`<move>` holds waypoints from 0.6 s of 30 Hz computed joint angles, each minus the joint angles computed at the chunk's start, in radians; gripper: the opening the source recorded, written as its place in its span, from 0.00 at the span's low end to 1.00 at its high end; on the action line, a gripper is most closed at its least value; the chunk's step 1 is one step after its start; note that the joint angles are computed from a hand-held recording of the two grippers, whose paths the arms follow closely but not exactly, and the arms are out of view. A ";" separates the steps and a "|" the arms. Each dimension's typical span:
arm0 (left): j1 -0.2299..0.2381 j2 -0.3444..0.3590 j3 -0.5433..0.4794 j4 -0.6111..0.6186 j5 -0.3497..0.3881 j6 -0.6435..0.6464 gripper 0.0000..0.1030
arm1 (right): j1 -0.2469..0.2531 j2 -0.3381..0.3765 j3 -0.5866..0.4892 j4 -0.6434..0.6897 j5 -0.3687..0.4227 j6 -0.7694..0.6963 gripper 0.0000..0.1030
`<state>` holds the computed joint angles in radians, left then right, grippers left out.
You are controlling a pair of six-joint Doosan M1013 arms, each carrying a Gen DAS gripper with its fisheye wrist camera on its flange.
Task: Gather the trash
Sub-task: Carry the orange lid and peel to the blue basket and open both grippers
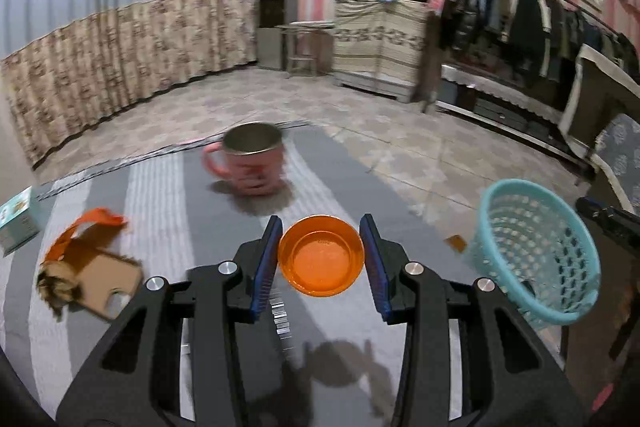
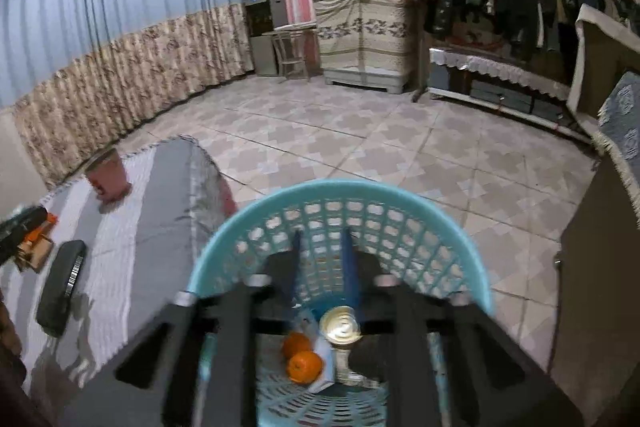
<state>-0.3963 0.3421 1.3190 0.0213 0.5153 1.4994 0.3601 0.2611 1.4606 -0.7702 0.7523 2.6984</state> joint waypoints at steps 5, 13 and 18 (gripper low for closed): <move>-0.036 0.016 -0.025 -0.081 0.001 0.087 0.38 | 0.009 -0.010 0.013 -0.072 0.027 0.071 0.59; -0.098 0.043 -0.056 -0.185 0.003 0.221 0.38 | 0.011 -0.010 0.023 -0.162 0.138 0.159 0.84; -0.129 0.065 -0.074 -0.215 0.022 0.265 0.38 | -0.015 -0.035 0.051 -0.164 0.127 0.240 0.84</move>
<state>-0.5256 0.4068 1.2453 -0.1934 0.5368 1.7641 0.3450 0.2265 1.5116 -0.9340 0.8790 2.9381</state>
